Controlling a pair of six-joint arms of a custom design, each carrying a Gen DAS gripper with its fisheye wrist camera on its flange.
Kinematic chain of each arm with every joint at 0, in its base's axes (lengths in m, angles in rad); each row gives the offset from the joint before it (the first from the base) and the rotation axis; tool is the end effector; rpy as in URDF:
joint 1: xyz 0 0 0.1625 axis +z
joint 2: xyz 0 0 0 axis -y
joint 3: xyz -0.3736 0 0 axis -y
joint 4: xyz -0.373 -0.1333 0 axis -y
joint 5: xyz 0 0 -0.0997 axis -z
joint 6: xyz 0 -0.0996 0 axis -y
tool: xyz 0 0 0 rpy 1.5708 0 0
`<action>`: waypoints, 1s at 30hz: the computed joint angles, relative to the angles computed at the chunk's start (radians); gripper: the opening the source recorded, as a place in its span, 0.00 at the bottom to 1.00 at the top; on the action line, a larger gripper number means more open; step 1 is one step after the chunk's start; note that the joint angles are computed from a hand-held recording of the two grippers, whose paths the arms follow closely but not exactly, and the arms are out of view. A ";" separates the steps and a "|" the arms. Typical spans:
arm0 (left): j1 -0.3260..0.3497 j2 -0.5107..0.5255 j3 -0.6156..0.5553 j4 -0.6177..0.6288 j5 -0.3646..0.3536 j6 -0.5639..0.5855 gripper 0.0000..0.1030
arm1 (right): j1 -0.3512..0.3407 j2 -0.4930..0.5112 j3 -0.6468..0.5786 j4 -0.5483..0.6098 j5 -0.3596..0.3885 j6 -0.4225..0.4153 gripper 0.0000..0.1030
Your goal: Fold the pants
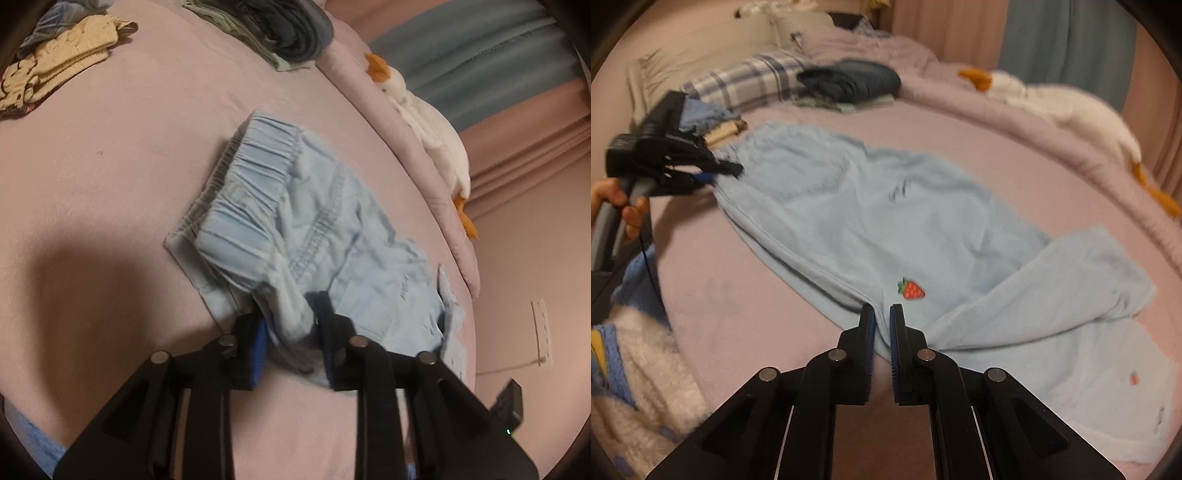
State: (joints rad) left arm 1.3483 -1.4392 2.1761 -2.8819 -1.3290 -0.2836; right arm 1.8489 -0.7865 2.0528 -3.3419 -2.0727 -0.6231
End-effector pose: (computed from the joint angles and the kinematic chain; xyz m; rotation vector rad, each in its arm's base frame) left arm 0.0514 -0.4848 0.2552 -0.1935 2.9097 -0.9217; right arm 0.2208 -0.4624 0.0429 0.9464 -2.3382 0.5288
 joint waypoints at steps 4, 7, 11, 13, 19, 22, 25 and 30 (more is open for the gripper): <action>-0.063 -0.110 0.056 0.061 0.085 0.065 0.57 | -0.014 -0.097 0.057 0.069 0.076 0.029 0.10; -0.092 -0.112 0.052 0.071 0.075 0.099 0.57 | -0.049 -0.192 0.102 0.102 0.164 0.078 0.15; -0.152 -0.001 0.029 0.030 0.032 0.164 0.59 | -0.071 -0.189 0.090 0.026 0.189 0.175 0.16; -0.180 0.075 0.010 0.030 0.009 0.200 0.59 | -0.060 -0.141 0.058 0.024 0.124 0.192 0.16; -0.275 0.299 -0.019 0.044 0.139 0.347 0.60 | -0.071 -0.103 0.058 0.045 0.087 0.204 0.16; -0.304 0.323 0.004 -0.010 0.187 0.440 0.67 | -0.094 -0.199 0.087 0.118 0.146 0.245 0.17; -0.323 0.334 -0.015 0.034 0.226 0.439 0.67 | -0.113 -0.288 0.086 0.138 0.143 0.261 0.28; -0.350 0.374 -0.077 0.052 0.118 0.442 0.66 | -0.139 -0.305 -0.120 0.321 0.057 0.427 0.43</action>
